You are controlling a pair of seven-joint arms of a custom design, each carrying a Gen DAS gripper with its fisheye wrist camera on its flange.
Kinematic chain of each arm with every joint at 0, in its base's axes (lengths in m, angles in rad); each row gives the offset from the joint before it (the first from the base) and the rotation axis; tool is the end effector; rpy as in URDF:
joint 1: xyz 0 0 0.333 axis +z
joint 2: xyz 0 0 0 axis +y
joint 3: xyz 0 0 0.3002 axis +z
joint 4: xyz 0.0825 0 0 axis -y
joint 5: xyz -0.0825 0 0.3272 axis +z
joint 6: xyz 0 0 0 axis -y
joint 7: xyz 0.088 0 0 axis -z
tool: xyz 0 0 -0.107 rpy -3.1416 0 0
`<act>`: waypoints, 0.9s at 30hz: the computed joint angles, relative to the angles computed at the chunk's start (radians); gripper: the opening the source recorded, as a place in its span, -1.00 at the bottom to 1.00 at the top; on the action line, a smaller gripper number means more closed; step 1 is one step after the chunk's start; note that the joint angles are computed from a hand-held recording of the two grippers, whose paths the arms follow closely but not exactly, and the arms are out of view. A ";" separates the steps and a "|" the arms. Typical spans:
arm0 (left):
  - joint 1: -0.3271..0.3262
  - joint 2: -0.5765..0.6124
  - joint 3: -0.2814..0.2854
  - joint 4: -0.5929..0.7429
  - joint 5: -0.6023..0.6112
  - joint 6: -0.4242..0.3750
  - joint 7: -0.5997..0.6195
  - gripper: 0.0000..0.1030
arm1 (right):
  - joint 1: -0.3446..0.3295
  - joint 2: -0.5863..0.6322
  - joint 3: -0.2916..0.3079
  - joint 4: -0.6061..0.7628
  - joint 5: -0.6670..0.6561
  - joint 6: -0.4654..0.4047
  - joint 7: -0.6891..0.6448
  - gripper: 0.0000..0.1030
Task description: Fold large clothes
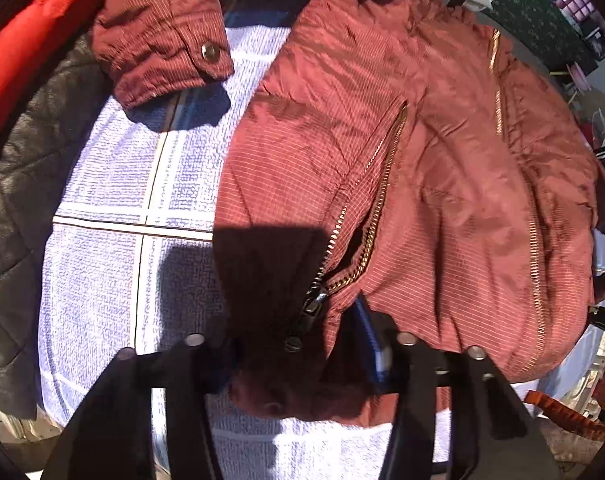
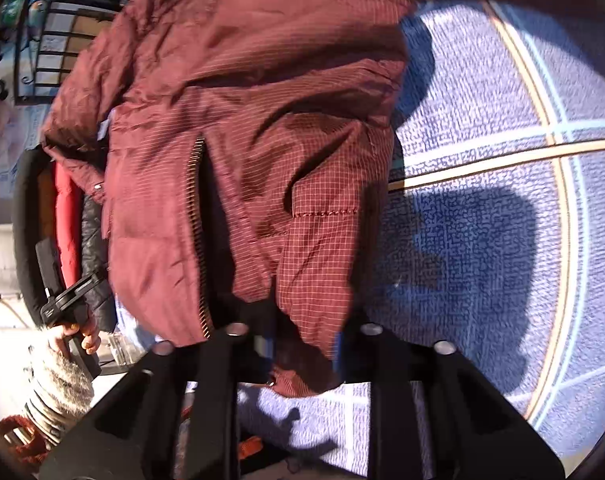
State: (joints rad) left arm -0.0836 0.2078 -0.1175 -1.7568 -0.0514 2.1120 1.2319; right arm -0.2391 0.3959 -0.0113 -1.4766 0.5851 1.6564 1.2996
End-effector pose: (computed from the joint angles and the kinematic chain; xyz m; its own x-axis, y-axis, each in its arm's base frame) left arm 0.5679 -0.1134 0.4683 0.1568 -0.9807 0.1164 -0.9787 -0.1701 -0.1148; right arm 0.5919 -0.0938 0.4518 -0.1028 -0.8183 -0.5656 -0.9944 0.0702 0.0792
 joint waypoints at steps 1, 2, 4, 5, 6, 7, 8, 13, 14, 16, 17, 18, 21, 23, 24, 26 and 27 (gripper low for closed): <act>0.003 -0.010 -0.003 0.006 -0.014 0.002 0.009 -0.23 | -0.007 -0.005 0.000 0.006 0.010 -0.011 -0.004 -0.76; 0.004 -0.021 -0.006 0.015 -0.025 0.002 0.022 -0.30 | -0.017 -0.019 0.000 0.011 0.026 -0.024 -0.008 -0.80; -0.005 -0.043 -0.017 0.031 -0.034 -0.008 0.036 -0.36 | -0.031 -0.041 -0.004 0.026 0.051 -0.049 -0.017 -0.82; -0.011 -0.055 -0.023 0.039 -0.038 -0.019 0.041 -0.38 | -0.043 -0.060 -0.007 0.042 0.065 -0.068 -0.031 -0.83; -0.016 -0.073 -0.029 0.040 -0.047 -0.029 0.051 -0.40 | -0.046 -0.069 -0.011 0.052 0.073 -0.077 -0.036 -0.83; -0.021 -0.081 -0.034 0.042 -0.055 -0.033 0.056 -0.42 | -0.057 -0.076 -0.018 0.075 0.083 -0.098 -0.040 -0.83; -0.029 -0.094 -0.042 0.041 -0.071 -0.038 0.058 -0.43 | -0.071 -0.076 -0.027 0.112 0.088 -0.128 -0.041 -0.84; -0.053 -0.146 -0.065 -0.019 -0.161 -0.079 0.099 -0.45 | -0.124 -0.025 -0.049 0.292 0.045 -0.218 -0.029 -0.85; -0.062 -0.156 -0.071 -0.051 -0.170 -0.079 0.093 -0.45 | -0.134 -0.024 -0.054 0.304 0.021 -0.228 -0.037 -0.85; -0.077 -0.165 -0.078 -0.109 -0.176 -0.073 0.077 -0.45 | -0.151 -0.034 -0.063 0.283 -0.015 -0.244 -0.043 -0.85; -0.088 -0.171 -0.084 -0.144 -0.161 -0.060 0.066 -0.45 | -0.154 -0.041 -0.068 0.257 -0.035 -0.248 -0.046 -0.85; -0.097 -0.173 -0.087 -0.180 -0.139 -0.037 0.051 -0.45 | -0.152 -0.054 -0.072 0.223 -0.058 -0.242 -0.054 -0.85; -0.105 -0.173 -0.084 -0.239 -0.110 0.002 -0.010 -0.44 | -0.122 -0.099 -0.088 0.070 -0.141 -0.177 -0.054 -0.85; -0.108 -0.176 -0.083 -0.256 -0.098 0.033 -0.029 -0.38 | -0.091 -0.130 -0.092 -0.011 -0.173 -0.102 -0.028 -0.82; -0.108 -0.174 -0.082 -0.257 -0.094 0.037 -0.027 -0.38 | -0.078 -0.138 -0.091 -0.034 -0.184 -0.074 -0.020 -0.78; -0.109 -0.190 -0.083 -0.270 -0.093 0.031 -0.019 -0.34 | -0.047 -0.151 -0.090 -0.073 -0.222 -0.012 -0.009 -0.69; -0.112 -0.190 -0.086 -0.266 -0.085 0.024 -0.025 -0.31 | -0.039 -0.152 -0.088 -0.081 -0.230 0.000 -0.016 -0.63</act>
State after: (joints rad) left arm -0.1958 0.0176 -0.2034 -2.0224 -0.1367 2.1355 1.2072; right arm -0.2782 0.2439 -0.0994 -1.5571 0.3553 1.6560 1.2836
